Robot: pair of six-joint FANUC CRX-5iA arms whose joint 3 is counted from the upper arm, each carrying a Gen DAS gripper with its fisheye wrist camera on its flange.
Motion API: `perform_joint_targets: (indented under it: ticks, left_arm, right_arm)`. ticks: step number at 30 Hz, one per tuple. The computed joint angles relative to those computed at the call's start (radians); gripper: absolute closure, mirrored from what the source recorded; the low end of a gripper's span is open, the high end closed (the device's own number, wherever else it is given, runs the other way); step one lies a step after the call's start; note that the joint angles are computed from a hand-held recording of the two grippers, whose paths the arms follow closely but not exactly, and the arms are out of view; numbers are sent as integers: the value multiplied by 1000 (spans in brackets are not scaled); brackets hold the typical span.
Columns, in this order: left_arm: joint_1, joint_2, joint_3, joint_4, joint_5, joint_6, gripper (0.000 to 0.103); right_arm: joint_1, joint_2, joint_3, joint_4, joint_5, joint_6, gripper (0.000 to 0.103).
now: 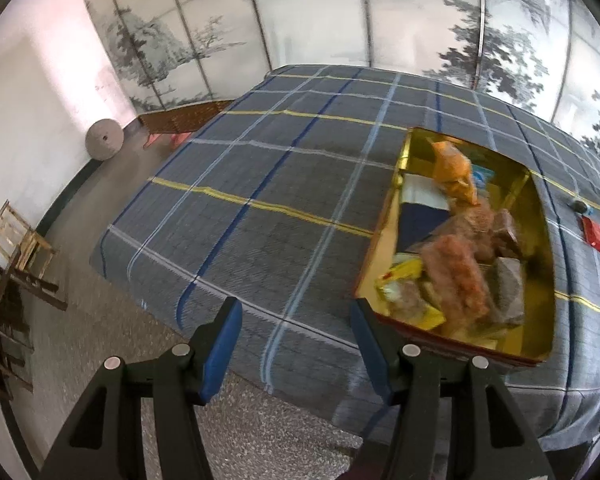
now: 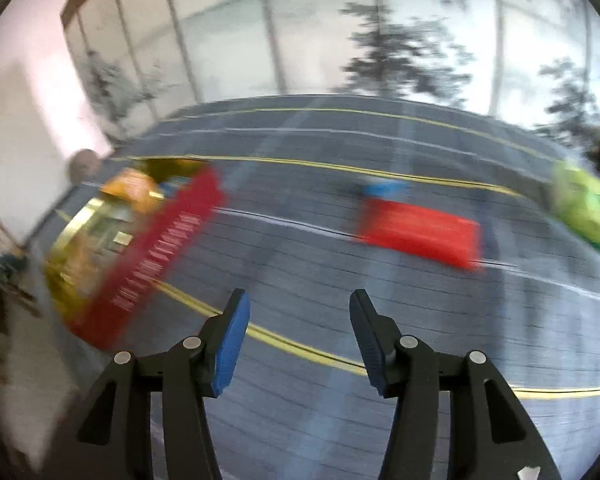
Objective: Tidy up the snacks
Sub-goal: 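Grasp the red wrapped packet on the cloth with the right gripper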
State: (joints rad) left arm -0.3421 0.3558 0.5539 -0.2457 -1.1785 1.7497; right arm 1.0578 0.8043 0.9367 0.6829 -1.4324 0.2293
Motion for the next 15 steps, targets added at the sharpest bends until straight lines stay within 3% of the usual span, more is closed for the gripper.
perform_joint_targets:
  ticks: [4,8,11,15]
  left_arm:
    - [-23,21,37,29,-27,-38,45]
    - [-45,54,89,71,-65,-82,45]
    - [-60,91,144,115,-104,-133,45]
    - [-84,149,235,136,-159,-154,45]
  right_arm:
    - [-6,-127,-197,3,-24,60,42]
    - [-45,-180,-273,-20,33,162,35]
    - [-81,-145,-211,-40,30,345,32]
    - [-145,-106,-99,-181,15,578,31]
